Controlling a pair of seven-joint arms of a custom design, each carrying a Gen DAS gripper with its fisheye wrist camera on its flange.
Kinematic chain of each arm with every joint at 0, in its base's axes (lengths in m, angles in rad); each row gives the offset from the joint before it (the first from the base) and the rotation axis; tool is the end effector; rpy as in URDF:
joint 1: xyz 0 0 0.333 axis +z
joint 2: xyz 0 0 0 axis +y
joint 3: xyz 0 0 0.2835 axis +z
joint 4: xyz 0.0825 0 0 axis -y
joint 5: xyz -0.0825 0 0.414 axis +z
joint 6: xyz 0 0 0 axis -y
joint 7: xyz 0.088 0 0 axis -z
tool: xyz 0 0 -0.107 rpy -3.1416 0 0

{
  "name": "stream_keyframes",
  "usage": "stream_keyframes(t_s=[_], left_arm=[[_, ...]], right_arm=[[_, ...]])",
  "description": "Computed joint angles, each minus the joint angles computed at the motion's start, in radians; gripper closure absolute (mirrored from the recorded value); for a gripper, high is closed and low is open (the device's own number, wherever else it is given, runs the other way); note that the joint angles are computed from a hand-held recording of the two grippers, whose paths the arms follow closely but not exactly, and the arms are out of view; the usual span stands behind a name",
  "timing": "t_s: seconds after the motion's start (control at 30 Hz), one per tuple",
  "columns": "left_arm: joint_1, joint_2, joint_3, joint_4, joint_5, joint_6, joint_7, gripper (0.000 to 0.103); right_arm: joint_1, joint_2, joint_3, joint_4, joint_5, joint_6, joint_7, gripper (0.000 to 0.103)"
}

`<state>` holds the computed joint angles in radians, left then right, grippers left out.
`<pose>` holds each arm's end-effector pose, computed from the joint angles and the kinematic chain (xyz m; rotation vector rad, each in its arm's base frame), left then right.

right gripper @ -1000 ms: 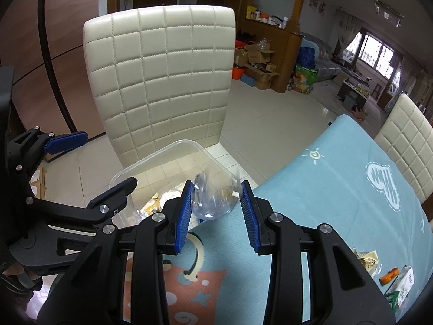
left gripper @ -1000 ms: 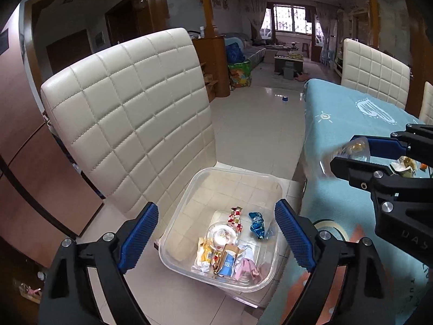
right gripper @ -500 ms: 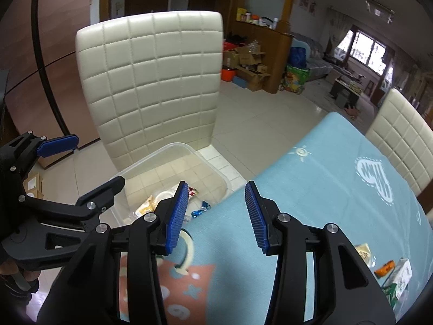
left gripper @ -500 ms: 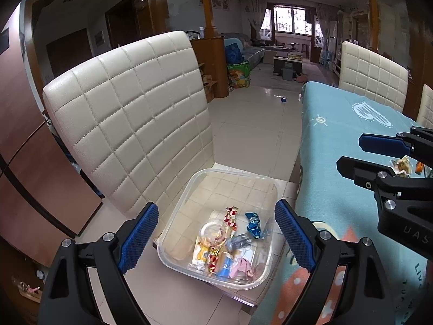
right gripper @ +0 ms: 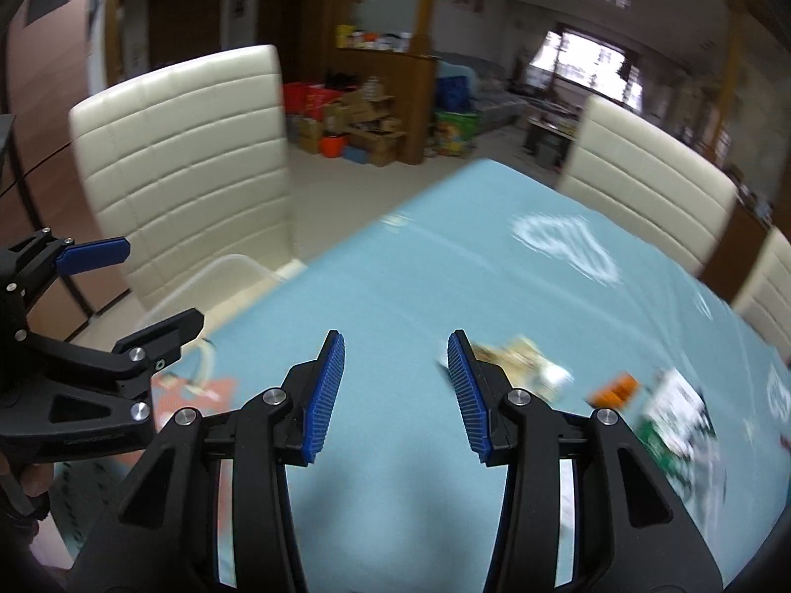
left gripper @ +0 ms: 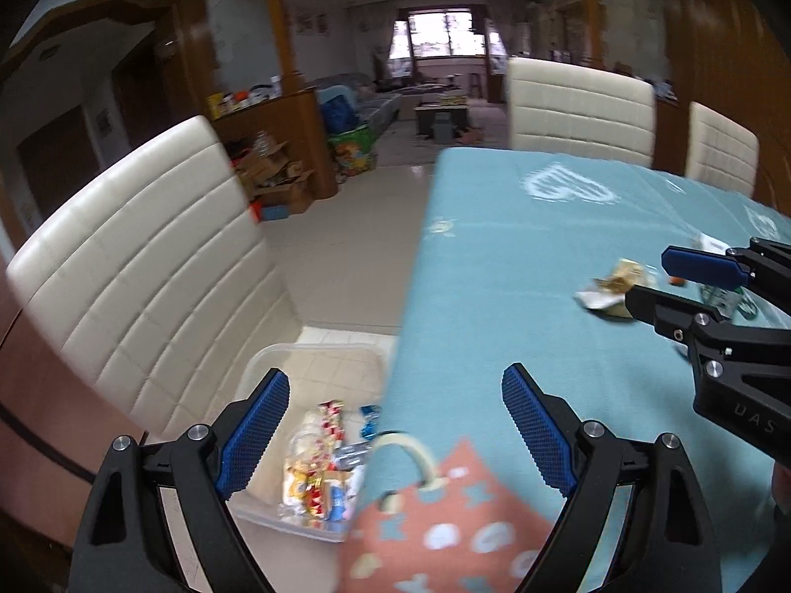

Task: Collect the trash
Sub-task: 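Return both grippers to the table over the remaining trash, then grasp the clear plastic cup stack with the right gripper while the left grasps the white tissue, then carry the cup stack and tissue to the bin and release both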

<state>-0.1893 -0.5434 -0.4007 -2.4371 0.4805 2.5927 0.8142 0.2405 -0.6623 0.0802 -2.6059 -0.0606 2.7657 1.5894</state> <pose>0.3932 -0.2883 0.5149 -1.5394 1.8514 -0.6808 0.4209 0.1445 0.5238 -1.9982 1.3928 -0.7133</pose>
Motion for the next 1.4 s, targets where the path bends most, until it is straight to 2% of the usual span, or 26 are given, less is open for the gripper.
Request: stream_keyframes(t_s=[0.1,0.27,0.37,0.43,0.5,0.63,0.73,0.9,0.97,1.03,1.1,1.13,1.17,1.2,1.27,1.3,1.33,1.4], left_arm=[[-0.020,0.071,-0.026,0.061,0.009,0.018,0.014,0.017],[-0.093,0.228,-0.029,0.180,-0.024,0.060,0.064,0.017],[-0.152,0.328,-0.011,0.258,-0.078,0.067,0.117,0.017],[-0.179,0.379,-0.011,0.301,-0.078,0.059,0.131,0.017],[-0.204,0.439,-0.012,0.359,-0.054,0.041,0.142,0.017],[-0.251,0.513,0.006,0.434,-0.031,0.009,0.142,0.017],[-0.277,0.550,0.023,0.472,-0.033,-0.015,0.148,0.017],[-0.313,0.609,0.045,0.533,-0.017,-0.070,0.140,0.017],[-0.324,0.625,0.053,0.546,-0.004,-0.080,0.136,0.017],[-0.334,0.640,0.058,0.559,0.016,-0.090,0.133,0.017],[-0.341,0.646,0.062,0.563,0.021,-0.092,0.138,0.017],[-0.344,0.648,0.063,0.562,0.026,-0.088,0.140,0.022],[-0.346,0.646,0.064,0.561,0.023,-0.088,0.148,0.035],[-0.345,0.644,0.064,0.559,0.009,-0.089,0.167,0.041],[-0.339,0.631,0.062,0.541,-0.033,-0.073,0.202,0.063],[-0.336,0.622,0.062,0.531,-0.051,-0.065,0.217,0.070],[-0.337,0.610,0.063,0.521,-0.043,-0.064,0.214,0.076],[-0.333,0.586,0.063,0.496,-0.026,-0.046,0.212,0.078]], right_arm=[[-0.071,-0.057,-0.010,-0.045,-0.018,-0.025,0.033,0.057],[-0.195,-0.128,-0.024,-0.098,-0.059,-0.066,0.082,0.057],[-0.299,-0.181,-0.014,-0.138,-0.121,-0.079,0.111,0.054],[-0.356,-0.209,-0.021,-0.156,-0.152,-0.090,0.125,0.037],[-0.402,-0.227,-0.027,-0.169,-0.174,-0.094,0.142,0.027],[-0.478,-0.223,-0.056,-0.173,-0.205,-0.117,0.144,0.024],[-0.504,-0.185,-0.083,-0.160,-0.206,-0.135,0.137,0.024],[-0.495,-0.129,-0.132,-0.152,-0.175,-0.155,0.093,0.025],[-0.490,-0.105,-0.141,-0.149,-0.162,-0.149,0.080,0.031],[-0.474,-0.097,-0.155,-0.150,-0.136,-0.158,0.063,0.052],[-0.463,-0.096,-0.164,-0.155,-0.109,-0.150,0.053,0.053],[-0.463,-0.103,-0.159,-0.159,-0.104,-0.148,0.053,0.055],[-0.463,-0.106,-0.157,-0.163,-0.101,-0.143,0.051,0.055],[-0.463,-0.110,-0.153,-0.165,-0.096,-0.140,0.052,0.056],[-0.457,-0.123,-0.152,-0.170,-0.084,-0.138,0.050,0.056],[-0.454,-0.130,-0.150,-0.171,-0.079,-0.139,0.050,0.056],[-0.452,-0.137,-0.147,-0.172,-0.076,-0.139,0.049,0.056],[-0.446,-0.158,-0.141,-0.177,-0.069,-0.138,0.052,0.056]])
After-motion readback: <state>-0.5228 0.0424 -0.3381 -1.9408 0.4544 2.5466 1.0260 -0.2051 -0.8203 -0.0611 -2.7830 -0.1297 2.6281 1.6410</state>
